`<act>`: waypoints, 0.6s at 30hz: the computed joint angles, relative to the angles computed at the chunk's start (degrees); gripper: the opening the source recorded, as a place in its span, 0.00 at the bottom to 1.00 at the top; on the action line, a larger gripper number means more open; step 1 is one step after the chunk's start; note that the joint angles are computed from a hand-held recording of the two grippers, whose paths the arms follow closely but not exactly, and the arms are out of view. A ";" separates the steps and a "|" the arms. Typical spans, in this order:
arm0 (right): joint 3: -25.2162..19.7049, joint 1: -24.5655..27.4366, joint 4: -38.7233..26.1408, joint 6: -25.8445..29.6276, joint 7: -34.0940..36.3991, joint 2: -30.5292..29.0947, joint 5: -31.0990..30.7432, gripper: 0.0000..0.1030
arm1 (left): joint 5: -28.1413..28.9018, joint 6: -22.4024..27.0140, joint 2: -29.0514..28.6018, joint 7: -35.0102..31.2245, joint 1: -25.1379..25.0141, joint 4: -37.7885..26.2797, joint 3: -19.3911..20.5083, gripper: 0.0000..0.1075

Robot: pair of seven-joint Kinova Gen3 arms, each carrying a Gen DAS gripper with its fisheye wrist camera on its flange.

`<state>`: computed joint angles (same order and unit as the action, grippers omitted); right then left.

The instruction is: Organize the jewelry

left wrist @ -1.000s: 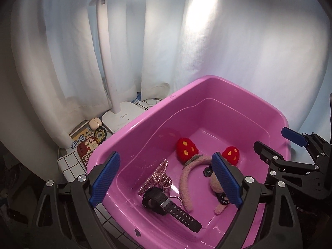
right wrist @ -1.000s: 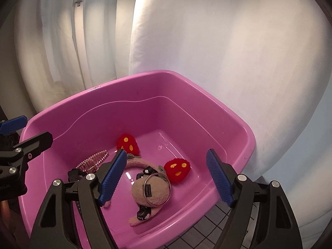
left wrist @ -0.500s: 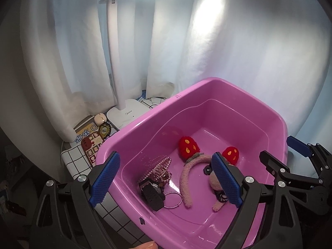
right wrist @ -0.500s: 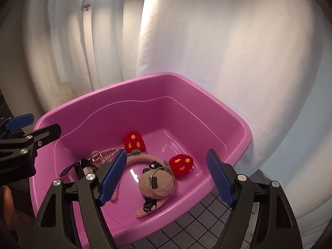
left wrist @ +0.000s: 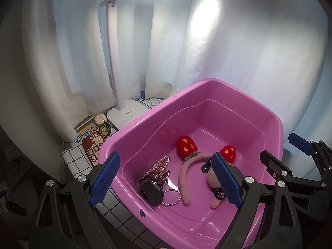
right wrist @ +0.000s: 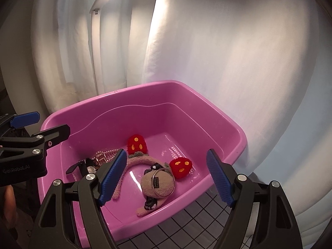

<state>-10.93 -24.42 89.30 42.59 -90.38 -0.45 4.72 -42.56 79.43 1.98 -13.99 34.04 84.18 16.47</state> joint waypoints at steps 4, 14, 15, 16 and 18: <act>-0.15 -0.12 0.04 0.16 -0.59 -0.44 0.58 0.73 | 0.15 0.34 -0.02 -0.17 0.12 -0.35 -0.01 0.82; -0.26 -0.02 0.19 0.24 -1.02 -0.95 0.77 0.73 | 0.16 1.01 0.00 0.30 0.23 -0.69 0.18 0.82; -0.27 -0.01 0.19 0.31 -1.05 -1.00 0.72 0.73 | 0.14 1.15 0.03 0.54 0.28 -0.69 0.17 0.82; -0.27 0.02 0.20 0.33 -1.05 -1.02 0.66 0.73 | 0.33 1.04 -0.03 0.56 0.23 -0.66 0.10 0.82; -0.27 0.06 0.26 0.30 -1.00 -1.07 0.62 0.73 | 0.76 0.94 -0.12 0.47 0.11 -0.66 0.02 0.82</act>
<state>-11.20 -24.36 89.56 42.89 -91.38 -1.53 5.34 -41.80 80.36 1.86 -13.52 34.15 83.52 16.49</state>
